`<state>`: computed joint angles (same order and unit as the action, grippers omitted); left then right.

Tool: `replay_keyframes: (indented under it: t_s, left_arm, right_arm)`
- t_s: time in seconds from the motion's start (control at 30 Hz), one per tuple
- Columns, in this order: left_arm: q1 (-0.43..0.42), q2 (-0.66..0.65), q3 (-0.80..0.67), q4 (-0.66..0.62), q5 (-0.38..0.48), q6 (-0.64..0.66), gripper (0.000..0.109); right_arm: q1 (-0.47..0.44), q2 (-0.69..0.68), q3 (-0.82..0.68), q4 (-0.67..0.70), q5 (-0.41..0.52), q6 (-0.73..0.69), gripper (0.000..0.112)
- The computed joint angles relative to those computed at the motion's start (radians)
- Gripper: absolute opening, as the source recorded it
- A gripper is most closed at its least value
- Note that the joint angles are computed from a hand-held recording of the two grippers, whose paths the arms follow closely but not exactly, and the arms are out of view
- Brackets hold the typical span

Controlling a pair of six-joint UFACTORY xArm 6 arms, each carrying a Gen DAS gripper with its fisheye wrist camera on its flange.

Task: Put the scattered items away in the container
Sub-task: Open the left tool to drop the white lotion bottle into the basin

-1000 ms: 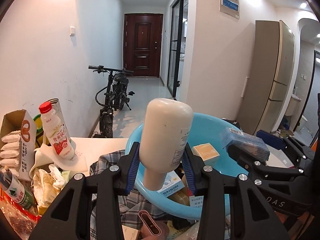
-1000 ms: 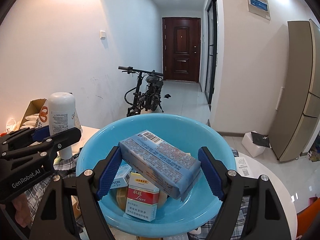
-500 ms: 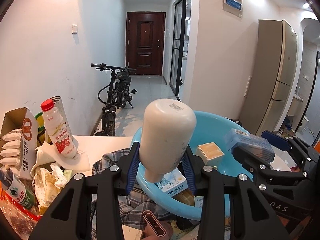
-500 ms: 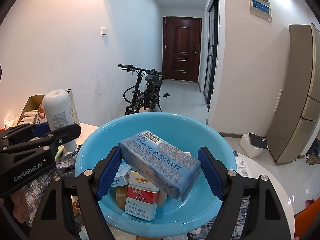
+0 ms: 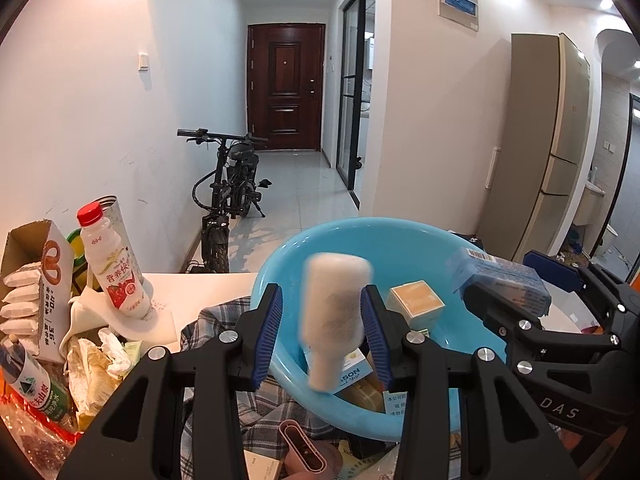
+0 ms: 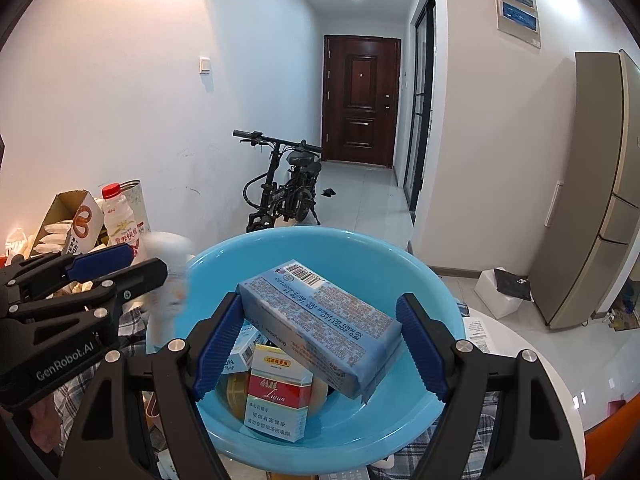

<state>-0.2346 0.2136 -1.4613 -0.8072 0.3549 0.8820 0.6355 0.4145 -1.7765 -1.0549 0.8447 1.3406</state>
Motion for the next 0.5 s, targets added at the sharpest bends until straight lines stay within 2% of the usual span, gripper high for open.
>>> replay_keyframes:
  t_s: [0.37,0.43,0.47,0.5]
  left_arm:
    - [0.005,0.005,-0.008,-0.005,0.000,-0.004,0.038]
    - [0.004,0.004,-0.005,-0.008,-0.010,0.001,0.053]
    - [0.003,0.005,-0.005,-0.006,-0.018,-0.002,0.080]
    - [0.000,0.006,0.000,0.008,-0.043,-0.019,0.091]
  right_arm:
    - [0.020,-0.019,0.023,-0.026,0.036,0.006,0.080]
    - [0.022,-0.026,0.028,-0.028,0.038,0.011,0.080]
    - [0.022,-0.022,0.020,-0.026,0.040,0.007,0.080]
    - [0.022,-0.019,0.016,-0.024,0.042,0.004,0.080]
